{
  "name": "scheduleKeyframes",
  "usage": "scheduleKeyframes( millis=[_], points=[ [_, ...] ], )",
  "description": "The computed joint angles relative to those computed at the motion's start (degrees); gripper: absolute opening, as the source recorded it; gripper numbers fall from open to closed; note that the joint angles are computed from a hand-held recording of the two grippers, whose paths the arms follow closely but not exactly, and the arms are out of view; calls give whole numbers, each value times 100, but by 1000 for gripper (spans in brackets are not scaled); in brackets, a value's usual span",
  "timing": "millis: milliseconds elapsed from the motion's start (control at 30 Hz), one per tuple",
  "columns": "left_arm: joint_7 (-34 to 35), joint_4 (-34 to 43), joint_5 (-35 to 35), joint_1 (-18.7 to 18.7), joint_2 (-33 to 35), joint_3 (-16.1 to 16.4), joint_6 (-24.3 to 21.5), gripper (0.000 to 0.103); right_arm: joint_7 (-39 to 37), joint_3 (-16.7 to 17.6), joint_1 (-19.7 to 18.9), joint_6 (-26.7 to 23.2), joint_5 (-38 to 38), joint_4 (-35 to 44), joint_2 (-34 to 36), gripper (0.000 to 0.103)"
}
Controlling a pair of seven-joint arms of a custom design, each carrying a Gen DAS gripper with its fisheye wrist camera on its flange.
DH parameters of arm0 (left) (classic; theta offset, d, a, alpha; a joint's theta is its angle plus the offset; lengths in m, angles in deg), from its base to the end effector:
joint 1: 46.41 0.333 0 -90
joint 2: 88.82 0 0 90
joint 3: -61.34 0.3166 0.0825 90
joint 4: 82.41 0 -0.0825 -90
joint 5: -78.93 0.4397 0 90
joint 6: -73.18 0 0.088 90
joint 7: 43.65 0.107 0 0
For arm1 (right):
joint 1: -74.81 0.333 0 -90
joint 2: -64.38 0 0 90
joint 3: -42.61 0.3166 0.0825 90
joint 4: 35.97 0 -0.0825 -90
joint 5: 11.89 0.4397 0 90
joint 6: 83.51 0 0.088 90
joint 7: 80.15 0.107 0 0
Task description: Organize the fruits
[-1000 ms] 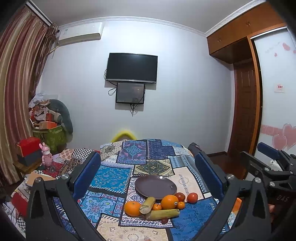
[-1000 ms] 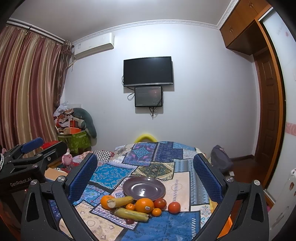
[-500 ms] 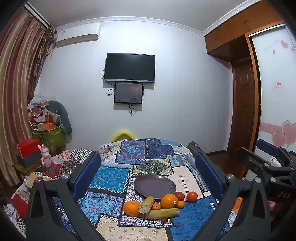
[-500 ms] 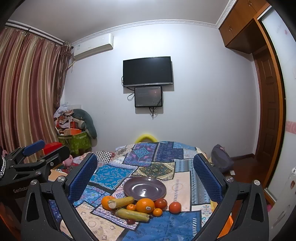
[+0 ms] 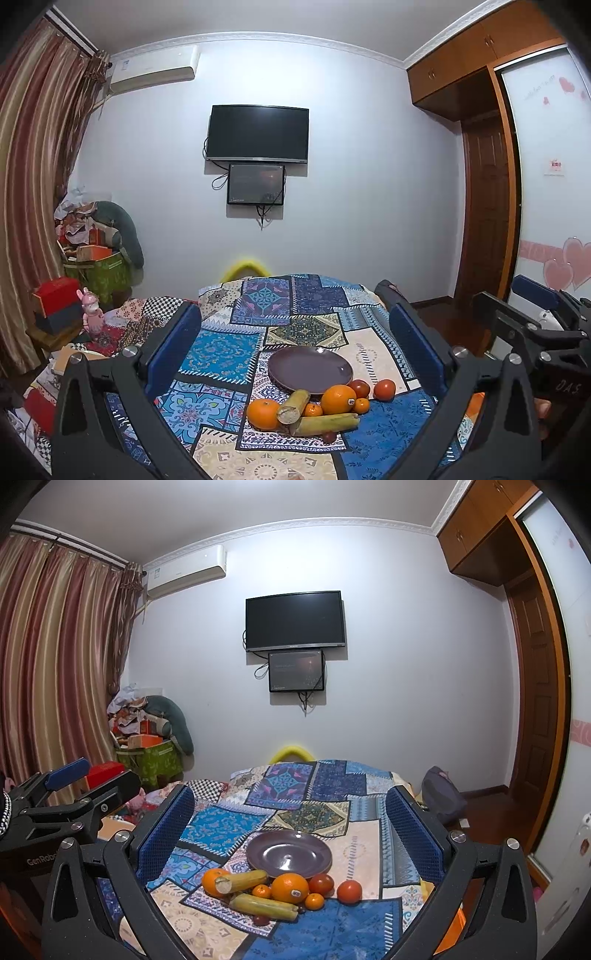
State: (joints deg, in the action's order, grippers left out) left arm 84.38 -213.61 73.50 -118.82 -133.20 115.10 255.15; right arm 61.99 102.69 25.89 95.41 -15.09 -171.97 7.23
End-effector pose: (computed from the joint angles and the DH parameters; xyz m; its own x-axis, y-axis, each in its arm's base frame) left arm 0.5278 -0.0306 0.6424 -0.5431 -0.8389 0.0357 -0.1315 0.0430 -0.9904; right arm 0.4645 0.2417 0.5956 -0.2202 -0.9750 -0.0316 -0.1015 0.0551 -0.9933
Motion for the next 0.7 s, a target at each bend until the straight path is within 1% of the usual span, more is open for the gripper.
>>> scheduleKeyframes(
  millis=[233,533,700],
  points=[
    [41,27,-21,-14,-17,19,-62,103,-24,0,-4,-5,-26,40,94,103],
    [190,107,-127,-118,-25,94,-194,103,-46,-11,24,11,-47,38,255,103],
    [289,161,-220,-152,148,133,-199,103,-104,7,16,48,-78,59,423,103]
  ],
)
